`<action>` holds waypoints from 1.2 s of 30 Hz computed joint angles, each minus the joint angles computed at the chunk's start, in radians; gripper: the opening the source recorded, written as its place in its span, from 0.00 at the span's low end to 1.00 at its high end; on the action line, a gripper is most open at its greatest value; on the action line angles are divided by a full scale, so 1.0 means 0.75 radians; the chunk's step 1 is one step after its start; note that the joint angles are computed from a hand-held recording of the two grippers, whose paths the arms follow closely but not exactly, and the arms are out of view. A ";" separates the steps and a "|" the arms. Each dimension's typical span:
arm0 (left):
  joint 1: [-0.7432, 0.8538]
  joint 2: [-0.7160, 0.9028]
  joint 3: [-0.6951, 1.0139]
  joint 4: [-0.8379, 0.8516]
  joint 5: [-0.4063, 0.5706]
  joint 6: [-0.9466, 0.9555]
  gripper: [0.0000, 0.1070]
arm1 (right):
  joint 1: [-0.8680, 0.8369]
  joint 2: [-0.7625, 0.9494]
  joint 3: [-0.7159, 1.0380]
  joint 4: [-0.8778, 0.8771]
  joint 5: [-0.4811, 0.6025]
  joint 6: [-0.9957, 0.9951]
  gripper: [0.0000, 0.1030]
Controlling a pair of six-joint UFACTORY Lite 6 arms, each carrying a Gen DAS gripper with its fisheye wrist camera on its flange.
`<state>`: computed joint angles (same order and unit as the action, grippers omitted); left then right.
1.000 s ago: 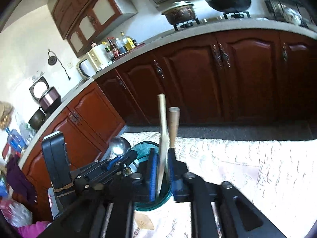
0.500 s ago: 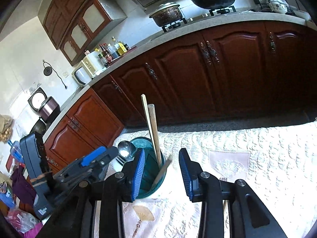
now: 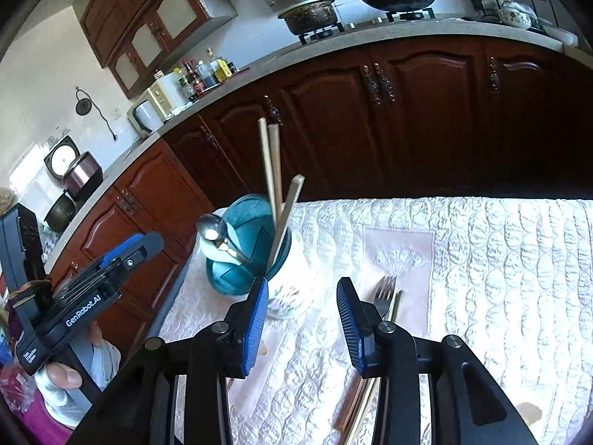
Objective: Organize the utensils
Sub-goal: 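Move both tools back to the table and grasp a chopstick with the right tool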
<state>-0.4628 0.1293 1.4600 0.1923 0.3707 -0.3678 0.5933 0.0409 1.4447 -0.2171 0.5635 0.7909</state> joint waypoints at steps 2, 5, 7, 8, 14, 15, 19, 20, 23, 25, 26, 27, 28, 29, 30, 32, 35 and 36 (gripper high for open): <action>-0.012 -0.077 -0.078 0.055 -0.007 -0.054 0.52 | 0.033 0.005 0.008 -0.034 0.007 0.043 0.38; -0.015 -0.182 -0.189 0.058 -0.022 -0.070 0.59 | 0.058 -0.009 -0.021 -0.051 0.015 0.068 0.39; -0.013 -0.230 -0.240 0.022 -0.015 -0.057 0.61 | 0.069 -0.032 -0.057 -0.070 0.031 0.090 0.39; -0.008 -0.257 -0.271 -0.008 -0.012 -0.042 0.62 | 0.068 -0.048 -0.080 -0.072 0.030 0.096 0.39; -0.010 -0.381 -0.439 -0.152 -0.036 0.063 0.62 | 0.056 -0.162 -0.267 -0.063 -0.004 0.127 0.41; -0.007 -0.389 -0.454 -0.204 -0.039 0.108 0.62 | 0.056 -0.172 -0.288 -0.070 0.001 0.131 0.41; 0.002 -0.389 -0.508 -0.402 -0.058 0.279 0.62 | -0.003 -0.237 -0.441 -0.053 -0.021 0.129 0.41; 0.005 -0.386 -0.517 -0.421 -0.061 0.296 0.62 | -0.023 -0.249 -0.478 -0.033 -0.030 0.111 0.41; -0.007 -0.352 -0.553 -0.423 -0.085 0.286 0.62 | -0.115 -0.245 -0.578 0.079 -0.052 -0.020 0.28; -0.023 -0.318 -0.565 -0.403 -0.096 0.258 0.62 | -0.173 -0.225 -0.630 0.154 -0.098 -0.090 0.27; -0.033 -0.293 -0.563 -0.401 -0.097 0.253 0.62 | -0.194 -0.212 -0.646 0.194 -0.124 -0.127 0.27; -0.042 -0.275 -0.567 -0.405 -0.101 0.251 0.62 | -0.217 -0.192 -0.656 0.247 -0.151 -0.177 0.27; -0.053 -0.250 -0.560 -0.413 -0.100 0.253 0.62 | -0.239 -0.158 -0.656 0.325 -0.185 -0.253 0.27; -0.065 -0.224 -0.552 -0.418 -0.101 0.256 0.62 | -0.254 -0.119 -0.640 0.391 -0.206 -0.322 0.27; -0.078 -0.201 -0.545 -0.406 -0.105 0.245 0.62 | -0.265 -0.067 -0.610 0.446 -0.223 -0.386 0.27; -0.096 -0.167 -0.539 -0.402 -0.116 0.244 0.62 | -0.268 0.029 -0.545 0.487 -0.234 -0.442 0.27; -0.118 -0.113 -0.522 -0.401 -0.122 0.244 0.62 | -0.285 0.186 -0.442 0.582 -0.246 -0.555 0.23; -0.122 -0.096 -0.512 -0.401 -0.120 0.245 0.62 | -0.284 0.234 -0.409 0.572 -0.249 -0.554 0.22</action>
<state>-0.5543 0.0571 1.0760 -0.1086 0.2806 -0.1843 0.3806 0.2161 1.1378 0.2116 0.3766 0.3752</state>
